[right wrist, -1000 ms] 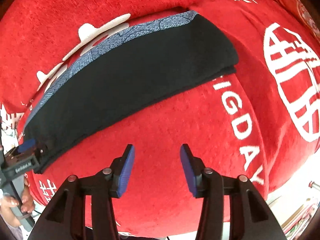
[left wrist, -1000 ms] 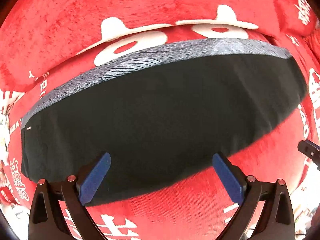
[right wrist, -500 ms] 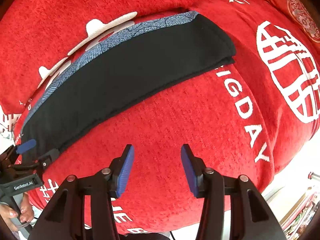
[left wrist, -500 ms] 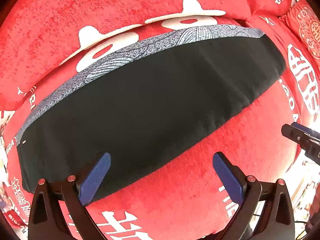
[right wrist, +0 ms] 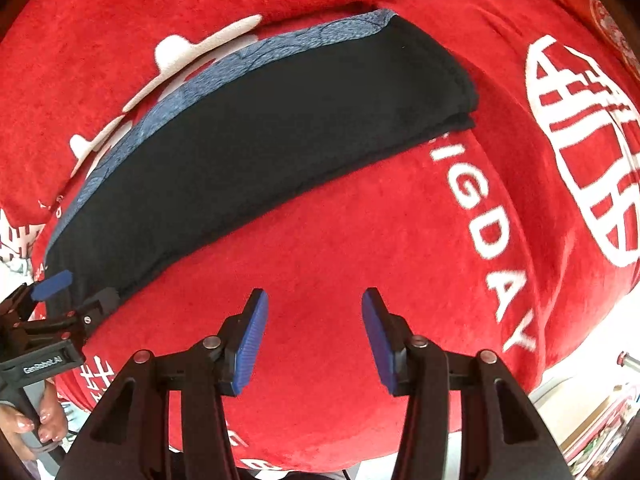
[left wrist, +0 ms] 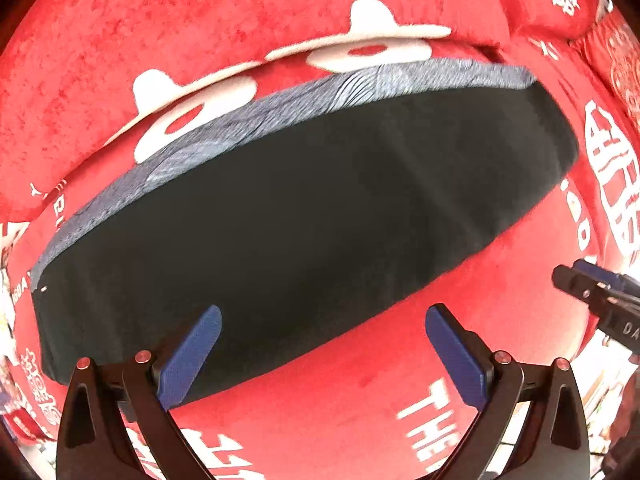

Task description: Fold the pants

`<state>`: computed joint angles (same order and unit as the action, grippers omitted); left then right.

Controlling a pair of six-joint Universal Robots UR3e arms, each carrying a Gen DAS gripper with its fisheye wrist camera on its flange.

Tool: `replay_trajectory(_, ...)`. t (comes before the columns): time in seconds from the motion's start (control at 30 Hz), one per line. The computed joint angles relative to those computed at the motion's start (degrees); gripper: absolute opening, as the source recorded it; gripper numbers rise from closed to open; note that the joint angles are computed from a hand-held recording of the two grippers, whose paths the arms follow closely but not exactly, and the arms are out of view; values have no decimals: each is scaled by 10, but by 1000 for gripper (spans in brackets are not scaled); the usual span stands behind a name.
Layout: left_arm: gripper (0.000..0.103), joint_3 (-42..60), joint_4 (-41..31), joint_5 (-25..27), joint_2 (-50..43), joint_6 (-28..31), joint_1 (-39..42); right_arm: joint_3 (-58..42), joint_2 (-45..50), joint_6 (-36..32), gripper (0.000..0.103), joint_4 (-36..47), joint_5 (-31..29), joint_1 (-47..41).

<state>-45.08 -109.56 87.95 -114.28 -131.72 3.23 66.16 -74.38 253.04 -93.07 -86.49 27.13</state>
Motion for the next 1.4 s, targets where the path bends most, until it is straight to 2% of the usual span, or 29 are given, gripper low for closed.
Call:
replay_trajectory(0.13,103,7,9,3,-13,-56,-48,93,-69,-55,53,-35,16,-48)
replay_trajectory(0.23,103,29,11,-1,-33,-100,-79,237,-162,-59,53,-129,41,-98)
replay_trajectory(0.4,103,-20,110,18,-30,-175,-110,537,-359,47,56,-349,105,-203)
replay_trajectory(0.47,103,-19,117,19,-44,-201,-110,657,-431,105,56,-466,121,-231)
replay_trajectory(0.53,103,-43,137,35,-49,-214,-113,747,-464,144,56,-583,130,-245)
replay_trajectory(0.63,103,-104,177,23,-23,-215,-102,826,-434,184,56,-756,126,-243)
replay_trajectory(0.67,103,-118,187,20,-15,-212,-100,850,-397,201,56,-847,109,-233)
replay_trajectory(0.77,103,-144,202,12,0,-206,-94,863,-313,213,56,-979,79,-232)
replay_trajectory(0.83,103,-152,203,11,5,-202,-91,853,-273,222,58,-1021,50,-222)
replay_trajectory(0.93,98,-107,171,19,-15,-199,-97,835,-223,242,58,-1062,42,-228)
replay_trajectory(0.97,86,-89,164,19,-21,-201,-102,835,-217,245,51,-1069,66,-245)
replay_trajectory(1.0,81,-73,176,23,-25,-204,-109,835,-210,241,39,-1072,87,-257)
replay_trajectory(1.03,81,-63,191,28,-31,-210,-116,832,-211,232,14,-1069,101,-264)
replay_trajectory(1.13,81,-2,241,40,-77,-255,-137,780,-261,171,14,-961,103,-266)
replay_trajectory(1.23,81,92,212,54,-154,-292,-153,718,-276,126,14,-894,102,-262)
replay_trajectory(1.3,81,68,220,61,-162,-299,-162,671,-276,94,14,-849,102,-257)
replay_trajectory(1.4,81,-81,354,76,-98,-270,-175,603,-263,50,14,-796,100,-244)
